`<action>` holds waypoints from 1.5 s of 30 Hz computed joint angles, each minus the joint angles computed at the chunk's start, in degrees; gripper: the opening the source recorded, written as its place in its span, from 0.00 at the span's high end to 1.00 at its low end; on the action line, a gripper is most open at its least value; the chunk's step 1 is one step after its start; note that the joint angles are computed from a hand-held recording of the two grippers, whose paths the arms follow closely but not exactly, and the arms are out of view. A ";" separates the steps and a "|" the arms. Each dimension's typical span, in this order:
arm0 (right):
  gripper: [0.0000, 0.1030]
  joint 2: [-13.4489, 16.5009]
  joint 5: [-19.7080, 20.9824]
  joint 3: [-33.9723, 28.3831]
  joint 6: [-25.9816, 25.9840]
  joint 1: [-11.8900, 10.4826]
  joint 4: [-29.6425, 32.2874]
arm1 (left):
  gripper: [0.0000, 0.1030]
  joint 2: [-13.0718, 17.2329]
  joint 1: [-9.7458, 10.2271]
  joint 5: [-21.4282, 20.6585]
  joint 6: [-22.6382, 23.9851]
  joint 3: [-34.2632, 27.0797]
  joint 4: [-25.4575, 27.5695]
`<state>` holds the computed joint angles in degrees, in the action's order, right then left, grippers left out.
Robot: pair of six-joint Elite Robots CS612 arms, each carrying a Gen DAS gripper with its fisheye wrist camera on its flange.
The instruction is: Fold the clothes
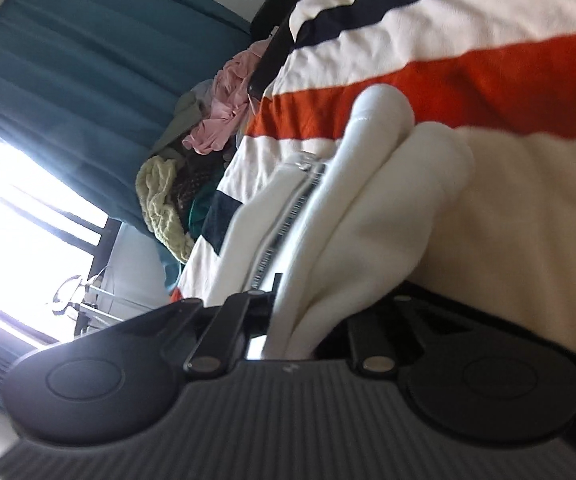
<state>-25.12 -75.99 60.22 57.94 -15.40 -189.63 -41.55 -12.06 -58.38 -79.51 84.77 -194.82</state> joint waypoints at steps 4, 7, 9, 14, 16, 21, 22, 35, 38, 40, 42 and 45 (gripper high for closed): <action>0.89 -3.58 -0.31 6.24 -0.26 -0.87 -1.61 | 0.98 -1.99 1.05 -5.55 5.39 3.66 -3.86; 0.89 -5.67 -0.97 10.17 1.43 -1.31 -2.53 | 0.97 -2.90 1.80 -10.33 6.21 5.18 -2.93; 0.89 -6.59 -0.70 11.73 2.27 -1.56 -1.74 | 0.96 -3.11 2.42 -13.59 3.77 5.84 -2.63; 0.88 -6.98 0.56 11.88 4.28 -1.66 2.14 | 0.47 -2.35 4.56 -22.51 -4.51 5.65 -0.55; 0.88 -7.11 1.49 12.14 4.36 -1.84 2.74 | 0.36 -1.88 5.13 -24.92 -5.31 5.24 0.92; 0.88 -6.98 1.81 12.08 4.15 -1.88 3.17 | 0.23 1.24 5.71 -25.51 -3.16 2.37 -6.38; 0.88 -6.93 1.54 11.97 3.88 -1.81 3.31 | 0.23 2.00 5.87 -25.82 -1.32 1.05 -6.62; 0.88 -5.60 -1.65 9.36 2.51 -0.90 5.87 | 0.88 4.82 5.58 -14.54 5.39 -6.39 -2.01; 0.88 -5.14 -2.04 8.68 2.43 -0.76 5.23 | 0.89 2.66 4.92 -12.05 2.95 -3.77 -5.00; 0.88 -4.79 -1.58 8.39 3.09 -0.81 4.20 | 0.89 0.10 4.39 -9.34 4.31 -0.28 -6.97; 0.88 -4.49 -0.55 8.31 4.08 -0.99 2.85 | 0.89 -2.35 3.94 -7.84 4.78 3.40 -8.31; 0.88 -4.51 1.94 8.64 5.30 -1.38 1.34 | 0.89 -5.64 3.63 -6.48 4.03 8.40 -8.22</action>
<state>-29.63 -74.06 68.86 63.24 -16.78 -188.29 -47.19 -8.43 -64.87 -75.49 93.17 -203.05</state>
